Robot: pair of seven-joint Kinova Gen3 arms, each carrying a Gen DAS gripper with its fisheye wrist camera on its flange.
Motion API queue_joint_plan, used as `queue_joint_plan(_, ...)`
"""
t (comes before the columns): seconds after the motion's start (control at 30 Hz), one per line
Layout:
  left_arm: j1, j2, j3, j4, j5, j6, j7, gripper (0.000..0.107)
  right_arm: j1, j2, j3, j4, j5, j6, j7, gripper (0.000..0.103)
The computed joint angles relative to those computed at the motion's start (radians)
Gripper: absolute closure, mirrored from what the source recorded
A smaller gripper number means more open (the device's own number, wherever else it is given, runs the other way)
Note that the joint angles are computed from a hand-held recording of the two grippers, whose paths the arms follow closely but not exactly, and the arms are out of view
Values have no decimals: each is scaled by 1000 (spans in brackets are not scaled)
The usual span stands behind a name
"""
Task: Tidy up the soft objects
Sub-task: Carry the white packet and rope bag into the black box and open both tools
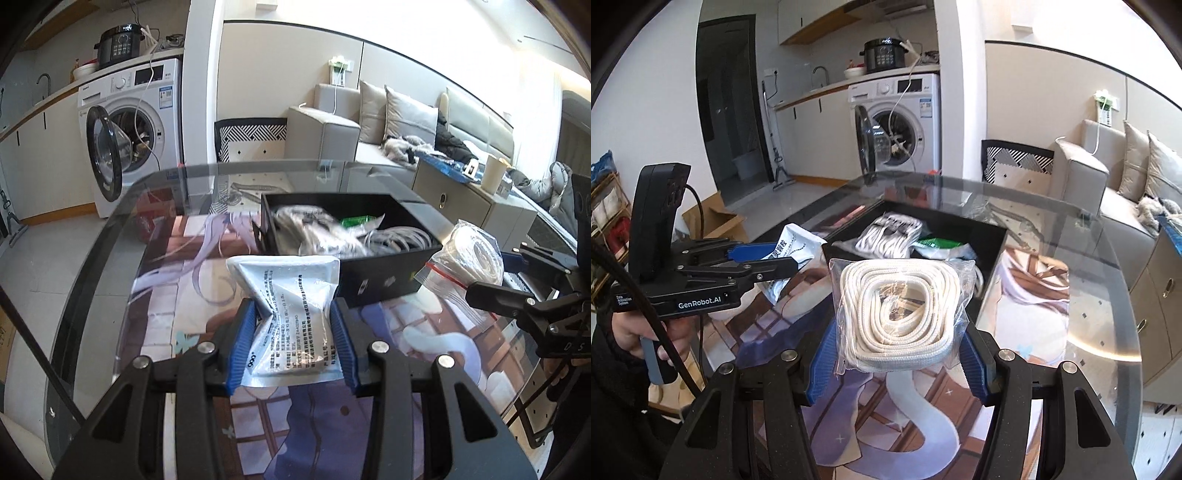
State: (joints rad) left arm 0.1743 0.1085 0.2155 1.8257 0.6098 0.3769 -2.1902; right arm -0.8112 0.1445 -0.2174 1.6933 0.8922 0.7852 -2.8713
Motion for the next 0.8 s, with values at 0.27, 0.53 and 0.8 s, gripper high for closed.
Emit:
queue_joint_plan(0.27,-2,16,20,-46,53,-18,-49,67,-8,2,6,-15,82,60,-95,43)
queue_joint_plan(0.53,16,76,40,-128,-18,-17,20,67,7,31,18,-78,74,108,-21,43)
queue_joint_plan(0.8,39,133,48,-192,-118,-14,127,67,16,96,53,-175,1,134,163,43)
